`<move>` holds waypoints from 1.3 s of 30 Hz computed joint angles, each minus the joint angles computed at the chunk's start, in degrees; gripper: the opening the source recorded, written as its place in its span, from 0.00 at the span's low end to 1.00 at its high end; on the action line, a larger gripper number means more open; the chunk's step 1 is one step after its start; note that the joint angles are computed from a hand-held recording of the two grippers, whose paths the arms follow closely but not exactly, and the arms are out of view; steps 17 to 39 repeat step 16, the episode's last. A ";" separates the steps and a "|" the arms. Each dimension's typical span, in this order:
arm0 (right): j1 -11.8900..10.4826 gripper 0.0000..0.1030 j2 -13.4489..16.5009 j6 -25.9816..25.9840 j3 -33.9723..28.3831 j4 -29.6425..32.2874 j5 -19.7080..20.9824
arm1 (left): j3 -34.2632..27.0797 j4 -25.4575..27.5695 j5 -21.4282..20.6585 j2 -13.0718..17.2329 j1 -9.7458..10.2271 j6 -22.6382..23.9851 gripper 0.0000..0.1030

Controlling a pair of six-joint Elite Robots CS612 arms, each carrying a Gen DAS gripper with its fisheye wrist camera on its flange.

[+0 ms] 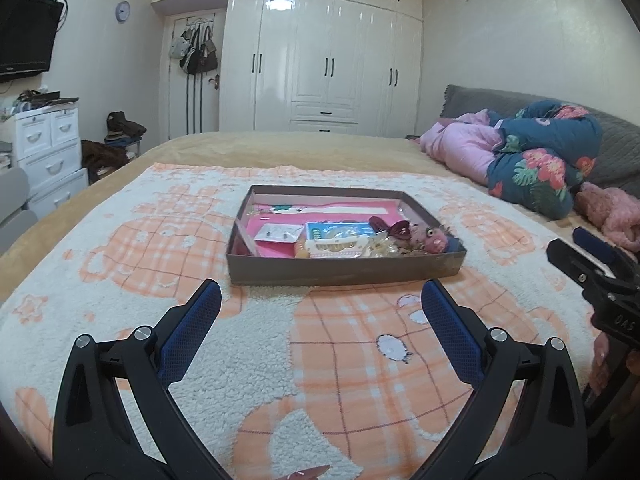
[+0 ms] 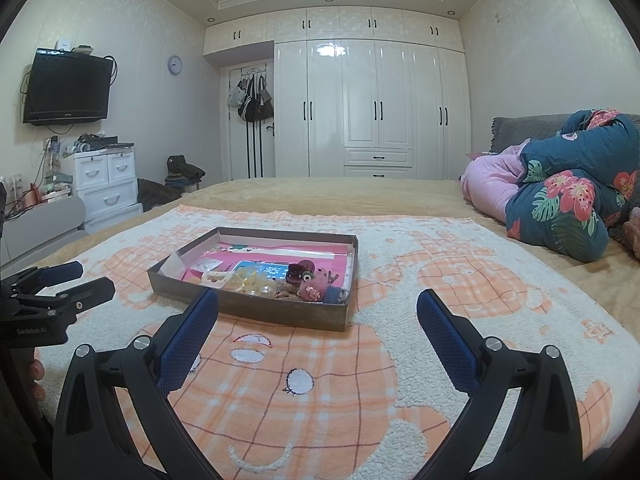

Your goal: Organize jewelry

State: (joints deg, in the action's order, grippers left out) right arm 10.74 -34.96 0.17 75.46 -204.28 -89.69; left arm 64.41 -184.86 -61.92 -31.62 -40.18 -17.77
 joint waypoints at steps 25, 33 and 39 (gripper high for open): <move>-2.21 0.94 2.20 8.26 -7.88 14.87 -10.36 | -1.13 9.56 3.72 -0.72 3.66 -12.61 0.89; -2.21 0.94 2.20 8.26 -7.88 14.87 -10.36 | -1.13 9.56 3.72 -0.72 3.66 -12.61 0.89; -2.21 0.94 2.20 8.26 -7.88 14.87 -10.36 | -1.13 9.56 3.72 -0.72 3.66 -12.61 0.89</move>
